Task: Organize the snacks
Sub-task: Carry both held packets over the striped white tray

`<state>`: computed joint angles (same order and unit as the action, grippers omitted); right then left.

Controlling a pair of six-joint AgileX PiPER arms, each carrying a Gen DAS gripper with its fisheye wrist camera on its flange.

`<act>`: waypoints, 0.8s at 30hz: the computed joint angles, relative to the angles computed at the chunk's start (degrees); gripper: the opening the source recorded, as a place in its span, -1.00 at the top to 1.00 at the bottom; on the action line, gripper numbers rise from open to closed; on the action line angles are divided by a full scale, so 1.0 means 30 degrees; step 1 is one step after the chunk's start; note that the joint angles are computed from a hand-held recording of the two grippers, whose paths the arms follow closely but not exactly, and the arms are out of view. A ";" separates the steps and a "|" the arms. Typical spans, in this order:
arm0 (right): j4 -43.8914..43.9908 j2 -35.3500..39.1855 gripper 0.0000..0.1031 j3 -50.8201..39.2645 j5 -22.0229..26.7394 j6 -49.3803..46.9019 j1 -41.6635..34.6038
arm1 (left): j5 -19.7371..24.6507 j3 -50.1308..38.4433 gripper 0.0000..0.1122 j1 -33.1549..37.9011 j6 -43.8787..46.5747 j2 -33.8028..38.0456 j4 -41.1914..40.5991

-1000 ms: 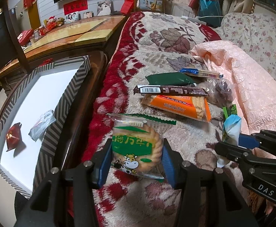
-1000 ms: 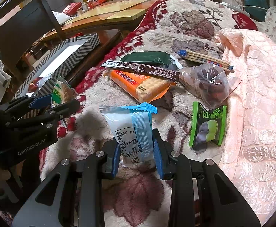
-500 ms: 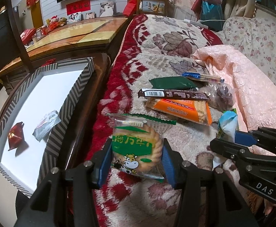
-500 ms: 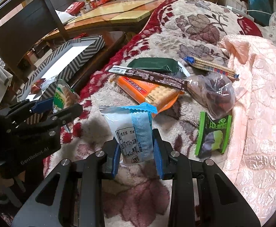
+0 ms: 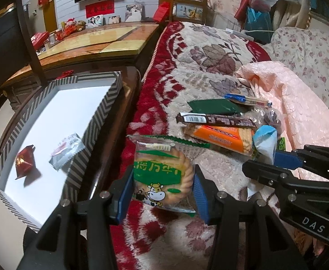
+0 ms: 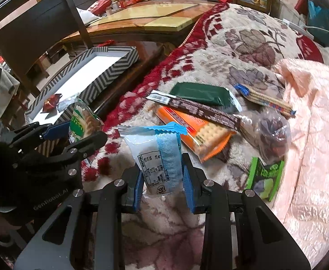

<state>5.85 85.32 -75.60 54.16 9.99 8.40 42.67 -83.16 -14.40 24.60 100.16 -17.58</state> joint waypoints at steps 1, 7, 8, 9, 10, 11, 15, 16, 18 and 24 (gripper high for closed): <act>-0.0007 0.0117 0.43 -0.0200 0.0056 -0.0010 0.0056 | 0.0036 -0.0099 0.08 0.0080 -0.0039 0.0031 -0.0007; -0.0223 0.1004 0.43 -0.1766 0.0488 -0.0045 0.0621 | 0.0408 -0.1066 0.08 0.0641 -0.0612 0.0387 0.0256; -0.0225 0.1112 0.43 -0.1975 0.0570 -0.0054 0.0705 | 0.0474 -0.1227 0.08 0.0755 -0.0651 0.0442 0.0262; -0.0241 0.1320 0.43 -0.2310 0.0674 -0.0086 0.0810 | 0.0545 -0.1445 0.08 0.0887 -0.0747 0.0522 0.0314; -0.0296 0.1549 0.43 -0.2689 0.0802 -0.0110 0.0934 | 0.0598 -0.1644 0.08 0.1008 -0.0817 0.0607 0.0346; -0.0306 0.1802 0.43 -0.3111 0.0943 -0.0184 0.1052 | 0.0645 -0.1821 0.08 0.1146 -0.0872 0.0678 0.0390; -0.0275 0.2825 0.43 -0.4826 0.1464 -0.0471 0.1483 | 0.0930 -0.2720 0.08 0.1707 -0.1320 0.1034 0.0858; -0.0302 0.3081 0.43 -0.5251 0.1595 -0.0498 0.1621 | 0.0973 -0.2916 0.08 0.1860 -0.1434 0.1099 0.0946; -0.0339 0.3648 0.43 -0.6154 0.1856 -0.0604 0.1905 | 0.1079 -0.3343 0.08 0.2265 -0.1575 0.1236 0.1090; -0.0300 0.5476 0.43 -0.9126 0.2719 -0.0890 0.2825 | 0.1576 -0.4915 0.08 0.3411 -0.1915 0.2021 0.1436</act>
